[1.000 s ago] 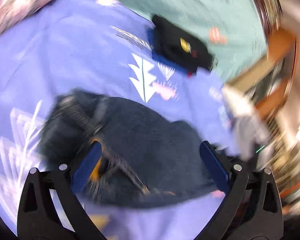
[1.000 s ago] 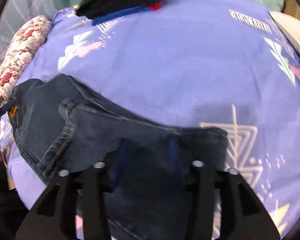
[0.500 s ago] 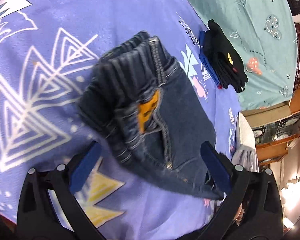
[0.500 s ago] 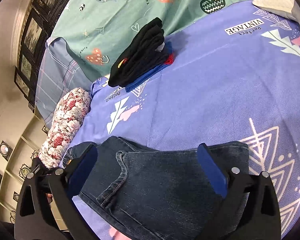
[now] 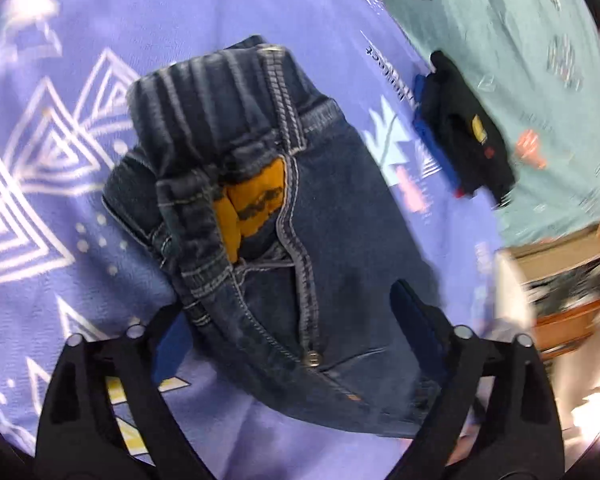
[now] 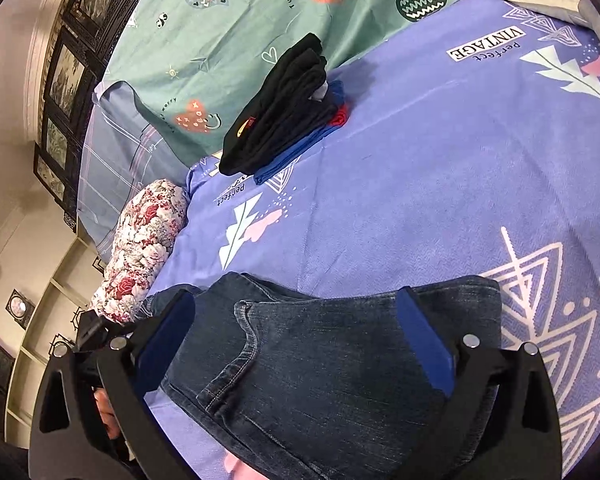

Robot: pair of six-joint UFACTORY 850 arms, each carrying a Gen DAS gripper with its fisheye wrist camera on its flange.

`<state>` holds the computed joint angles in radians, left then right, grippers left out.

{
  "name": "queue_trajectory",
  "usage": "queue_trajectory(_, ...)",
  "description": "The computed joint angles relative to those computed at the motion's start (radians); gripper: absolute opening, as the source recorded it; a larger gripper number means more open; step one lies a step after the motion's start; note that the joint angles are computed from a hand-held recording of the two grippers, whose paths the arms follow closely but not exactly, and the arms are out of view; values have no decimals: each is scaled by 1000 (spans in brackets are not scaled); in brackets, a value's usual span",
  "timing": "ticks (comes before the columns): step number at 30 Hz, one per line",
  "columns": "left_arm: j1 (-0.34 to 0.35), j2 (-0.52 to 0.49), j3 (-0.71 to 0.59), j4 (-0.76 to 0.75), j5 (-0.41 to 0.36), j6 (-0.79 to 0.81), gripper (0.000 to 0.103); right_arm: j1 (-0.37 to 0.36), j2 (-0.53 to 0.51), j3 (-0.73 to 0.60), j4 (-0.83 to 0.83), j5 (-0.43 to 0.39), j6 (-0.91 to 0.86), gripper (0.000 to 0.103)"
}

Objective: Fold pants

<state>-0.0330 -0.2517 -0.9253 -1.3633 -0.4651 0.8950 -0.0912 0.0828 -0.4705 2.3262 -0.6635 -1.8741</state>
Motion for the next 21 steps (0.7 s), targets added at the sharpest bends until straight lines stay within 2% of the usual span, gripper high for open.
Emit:
queue_trajectory(1,-42,12,1,77,100,-36,87,-3,-2,-1,-7,-2,10,100)
queue_trajectory(3,-104,17,6,180,244,-85,87,-6,-1,1,-14,-7,20,100)
queue_trajectory(5,-134,14,10,217,320,-95,87,-6,2,2,-16,-7,21,100)
queue_trajectory(10,-119,0,-6,221,303,-80,87,-3,4,1,-22,2,27,100)
queue_trajectory(12,-129,-4,-13,269,312,-132,87,-4,5,0,-25,4,29,100)
queue_trajectory(21,-116,5,4,135,303,4,87,0,6,-3,-35,16,38,100)
